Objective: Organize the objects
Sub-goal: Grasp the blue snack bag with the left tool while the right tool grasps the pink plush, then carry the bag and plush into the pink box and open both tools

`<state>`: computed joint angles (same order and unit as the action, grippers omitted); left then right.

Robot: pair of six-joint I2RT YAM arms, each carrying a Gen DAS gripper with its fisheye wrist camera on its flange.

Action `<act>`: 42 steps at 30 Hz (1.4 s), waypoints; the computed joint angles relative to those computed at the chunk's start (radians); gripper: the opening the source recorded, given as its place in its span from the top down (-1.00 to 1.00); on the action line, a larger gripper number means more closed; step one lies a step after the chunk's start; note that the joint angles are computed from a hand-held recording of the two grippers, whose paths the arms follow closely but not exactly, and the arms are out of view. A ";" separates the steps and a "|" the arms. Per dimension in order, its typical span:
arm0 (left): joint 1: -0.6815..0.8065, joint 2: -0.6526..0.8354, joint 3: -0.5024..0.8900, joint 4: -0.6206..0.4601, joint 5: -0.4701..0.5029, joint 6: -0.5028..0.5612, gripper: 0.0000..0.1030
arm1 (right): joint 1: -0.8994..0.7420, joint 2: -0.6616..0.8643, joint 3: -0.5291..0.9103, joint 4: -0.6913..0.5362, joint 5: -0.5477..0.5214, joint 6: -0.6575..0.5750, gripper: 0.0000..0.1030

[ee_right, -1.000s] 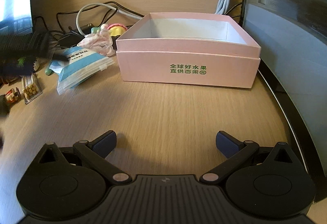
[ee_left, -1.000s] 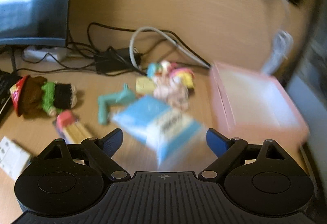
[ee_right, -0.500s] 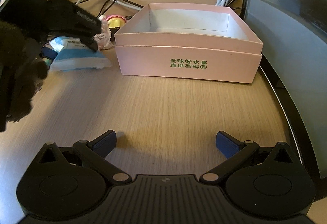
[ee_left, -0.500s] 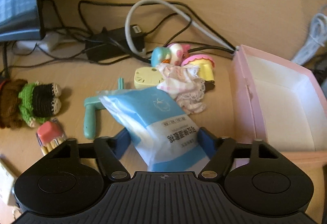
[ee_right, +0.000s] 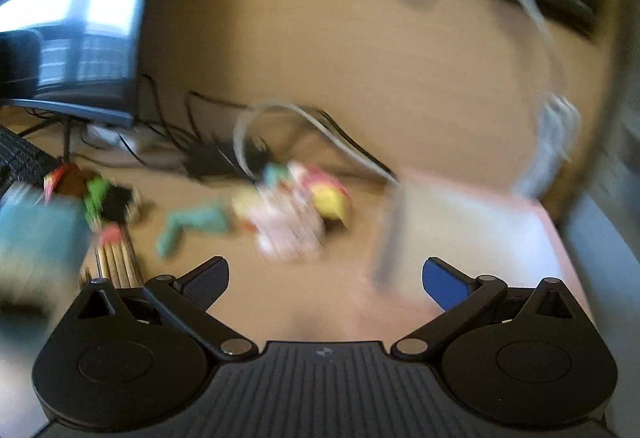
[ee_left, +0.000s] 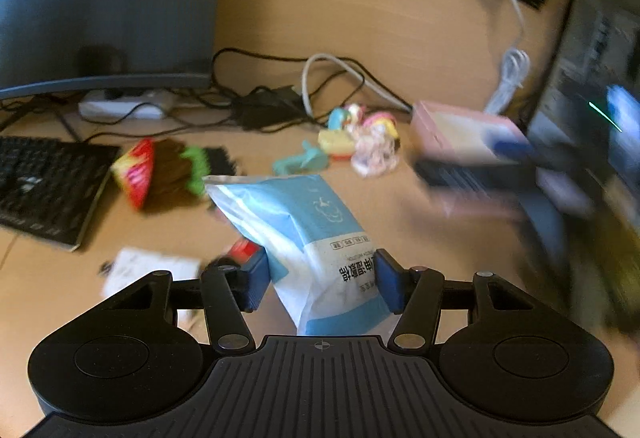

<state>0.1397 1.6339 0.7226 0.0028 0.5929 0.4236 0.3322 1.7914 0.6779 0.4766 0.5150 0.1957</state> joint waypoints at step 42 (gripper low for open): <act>-0.689 0.463 0.549 0.103 -0.209 -0.246 -0.12 | 0.355 -0.957 -0.397 -0.955 0.364 0.619 0.75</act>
